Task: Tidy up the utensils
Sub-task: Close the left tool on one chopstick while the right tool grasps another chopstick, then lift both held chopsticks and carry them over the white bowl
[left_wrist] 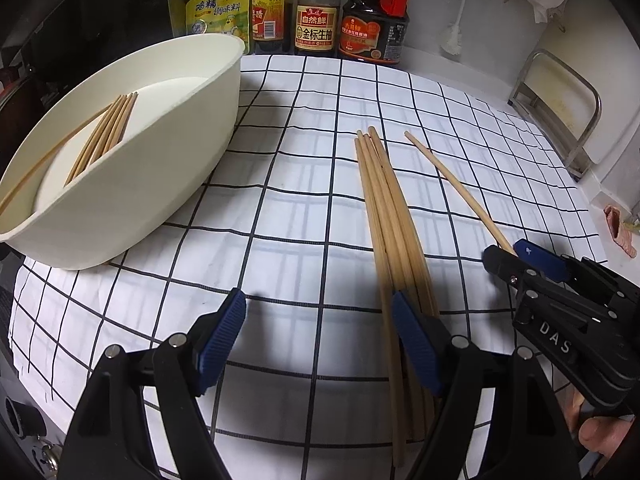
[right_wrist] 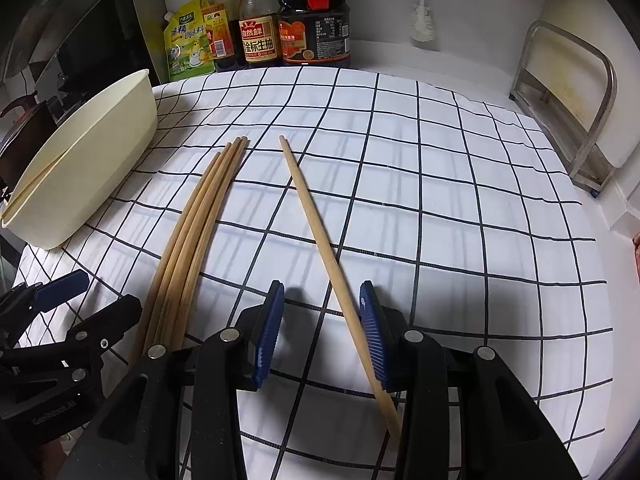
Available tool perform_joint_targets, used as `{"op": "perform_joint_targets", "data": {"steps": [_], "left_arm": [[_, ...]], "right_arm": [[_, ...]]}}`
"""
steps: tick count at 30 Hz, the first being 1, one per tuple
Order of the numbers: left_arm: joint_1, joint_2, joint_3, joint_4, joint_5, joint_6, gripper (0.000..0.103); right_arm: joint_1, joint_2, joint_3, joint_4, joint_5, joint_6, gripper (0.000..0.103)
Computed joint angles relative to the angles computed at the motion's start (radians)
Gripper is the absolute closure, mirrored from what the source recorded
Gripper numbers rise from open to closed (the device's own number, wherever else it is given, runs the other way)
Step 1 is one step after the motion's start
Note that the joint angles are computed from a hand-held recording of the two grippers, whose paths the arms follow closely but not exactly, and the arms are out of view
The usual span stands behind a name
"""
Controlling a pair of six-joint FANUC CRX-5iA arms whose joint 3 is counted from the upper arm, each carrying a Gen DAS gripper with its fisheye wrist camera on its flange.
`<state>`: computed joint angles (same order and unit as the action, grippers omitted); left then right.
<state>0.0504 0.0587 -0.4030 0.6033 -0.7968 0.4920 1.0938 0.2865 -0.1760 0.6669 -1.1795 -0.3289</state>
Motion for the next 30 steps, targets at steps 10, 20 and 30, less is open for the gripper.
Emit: {"op": "perform_joint_targets", "data": {"steps": [10,20,30], "left_arm": [[-0.028,0.003,-0.004,-0.042,0.049,0.021,0.027],[-0.035,-0.016,-0.034,0.002,0.068,-0.041,0.061],[-0.014,-0.009,-0.019,0.018,0.0,-0.058,0.096]], "right_arm": [[0.0,0.014,0.008,0.008,-0.025,-0.005,0.065],[0.002,0.041,0.027,0.032,-0.04,0.021,0.077],[-0.006,-0.019,-0.053,0.07,0.08,-0.087,0.097]]}}
